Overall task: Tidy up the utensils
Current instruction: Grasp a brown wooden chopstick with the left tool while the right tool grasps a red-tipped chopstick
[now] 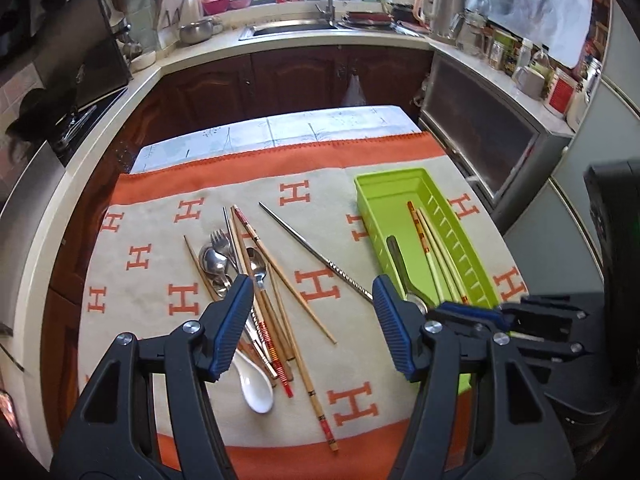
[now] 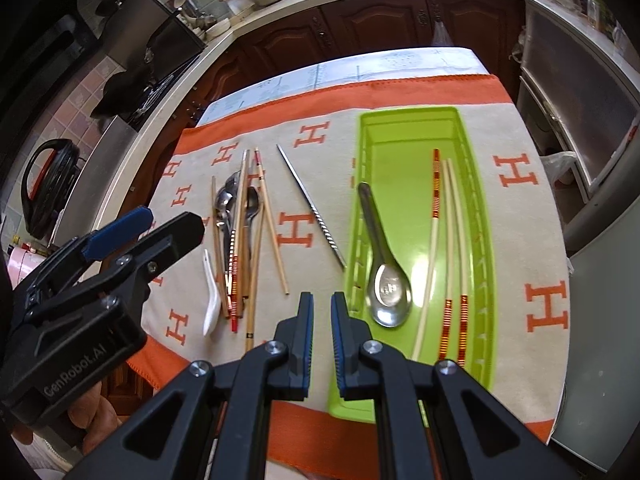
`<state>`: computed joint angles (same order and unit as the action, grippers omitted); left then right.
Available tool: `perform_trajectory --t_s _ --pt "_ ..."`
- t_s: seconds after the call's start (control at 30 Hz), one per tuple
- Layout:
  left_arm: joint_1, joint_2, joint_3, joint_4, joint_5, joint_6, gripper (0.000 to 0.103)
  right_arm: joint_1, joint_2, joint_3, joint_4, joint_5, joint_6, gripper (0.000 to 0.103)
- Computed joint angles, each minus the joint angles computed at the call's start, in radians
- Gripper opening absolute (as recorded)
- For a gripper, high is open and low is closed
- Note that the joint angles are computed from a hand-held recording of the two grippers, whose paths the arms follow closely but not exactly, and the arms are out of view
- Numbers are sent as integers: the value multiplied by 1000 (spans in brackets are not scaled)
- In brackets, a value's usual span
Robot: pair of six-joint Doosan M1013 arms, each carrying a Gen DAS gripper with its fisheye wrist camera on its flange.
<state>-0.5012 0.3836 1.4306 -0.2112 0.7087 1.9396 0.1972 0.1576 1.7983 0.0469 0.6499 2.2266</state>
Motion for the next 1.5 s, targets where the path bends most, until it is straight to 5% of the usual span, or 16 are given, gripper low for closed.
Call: perform_trajectory --t_s 0.3,0.43,0.6,0.9,1.33,1.5 --pt "53 26 -81 8 68 5 60 20 28 -72 -39 20 -21 9" --pt "84 59 -144 13 122 -45 72 15 45 -104 -41 28 -33 9" --pt "101 80 -169 82 101 -93 74 -2 81 -155 6 55 -92 9" --pt "123 196 -269 162 224 -153 73 -16 183 -254 94 137 -193 9" --pt "164 383 -427 66 473 -236 31 -42 349 -382 218 287 -301 9" --pt "163 415 -456 46 524 -254 27 -37 387 -414 200 340 -312 9"
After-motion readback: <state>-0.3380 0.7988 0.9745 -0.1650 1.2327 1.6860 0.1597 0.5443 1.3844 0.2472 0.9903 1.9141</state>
